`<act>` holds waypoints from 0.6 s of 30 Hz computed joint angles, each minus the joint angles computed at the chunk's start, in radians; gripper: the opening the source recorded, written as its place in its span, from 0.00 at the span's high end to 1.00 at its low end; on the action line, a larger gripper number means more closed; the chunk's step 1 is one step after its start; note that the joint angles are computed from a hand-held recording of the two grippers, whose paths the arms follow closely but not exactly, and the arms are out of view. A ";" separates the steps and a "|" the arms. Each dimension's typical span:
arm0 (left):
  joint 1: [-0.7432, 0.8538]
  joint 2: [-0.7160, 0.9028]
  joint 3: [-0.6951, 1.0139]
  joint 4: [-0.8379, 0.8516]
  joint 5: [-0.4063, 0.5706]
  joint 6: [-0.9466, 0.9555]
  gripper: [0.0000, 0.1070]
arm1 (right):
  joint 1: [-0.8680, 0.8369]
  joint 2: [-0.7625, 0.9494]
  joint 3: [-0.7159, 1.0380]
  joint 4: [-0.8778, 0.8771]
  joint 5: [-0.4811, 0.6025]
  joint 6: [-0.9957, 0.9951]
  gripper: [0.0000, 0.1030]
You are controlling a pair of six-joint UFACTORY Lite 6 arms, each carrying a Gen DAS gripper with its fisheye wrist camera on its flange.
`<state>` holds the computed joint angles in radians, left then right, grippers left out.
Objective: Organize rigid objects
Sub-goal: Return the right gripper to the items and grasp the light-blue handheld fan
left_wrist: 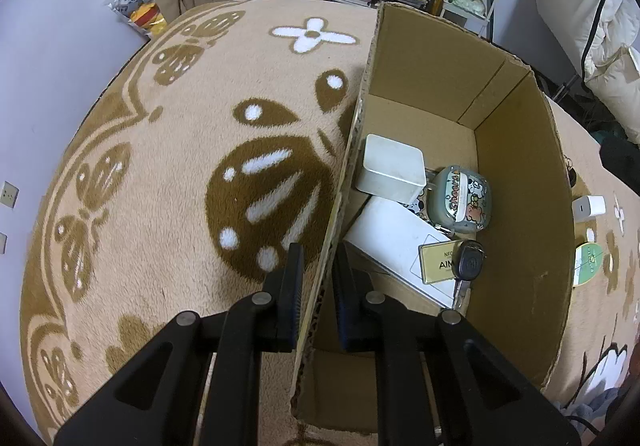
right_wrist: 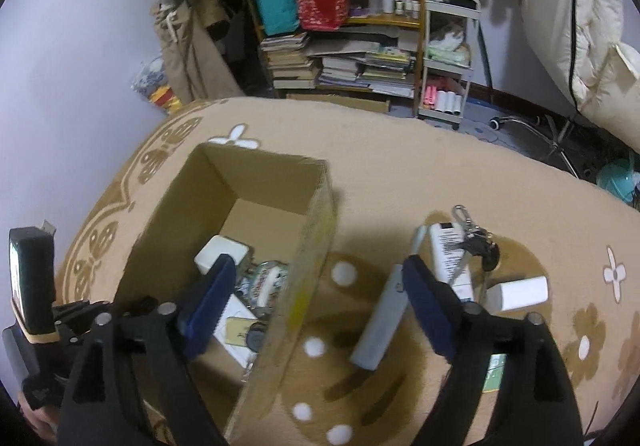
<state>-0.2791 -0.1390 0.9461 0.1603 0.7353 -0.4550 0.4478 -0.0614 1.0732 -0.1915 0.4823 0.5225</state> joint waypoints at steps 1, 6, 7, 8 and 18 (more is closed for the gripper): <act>0.001 -0.001 0.000 -0.003 -0.001 0.003 0.87 | -0.018 -0.013 -0.016 0.015 -0.007 -0.016 0.04; 0.002 0.000 0.000 -0.004 -0.001 0.004 0.87 | -0.076 -0.037 -0.085 0.011 -0.017 -0.011 0.02; 0.002 0.001 -0.001 -0.003 -0.003 0.003 0.87 | -0.085 -0.039 -0.099 0.011 -0.022 -0.010 0.02; 0.002 0.002 -0.001 0.001 -0.003 0.000 0.87 | -0.096 -0.042 -0.116 0.027 -0.034 -0.023 0.02; -0.017 0.001 -0.005 0.030 0.000 -0.027 0.87 | -0.195 -0.009 -0.247 0.319 -0.163 -0.253 0.08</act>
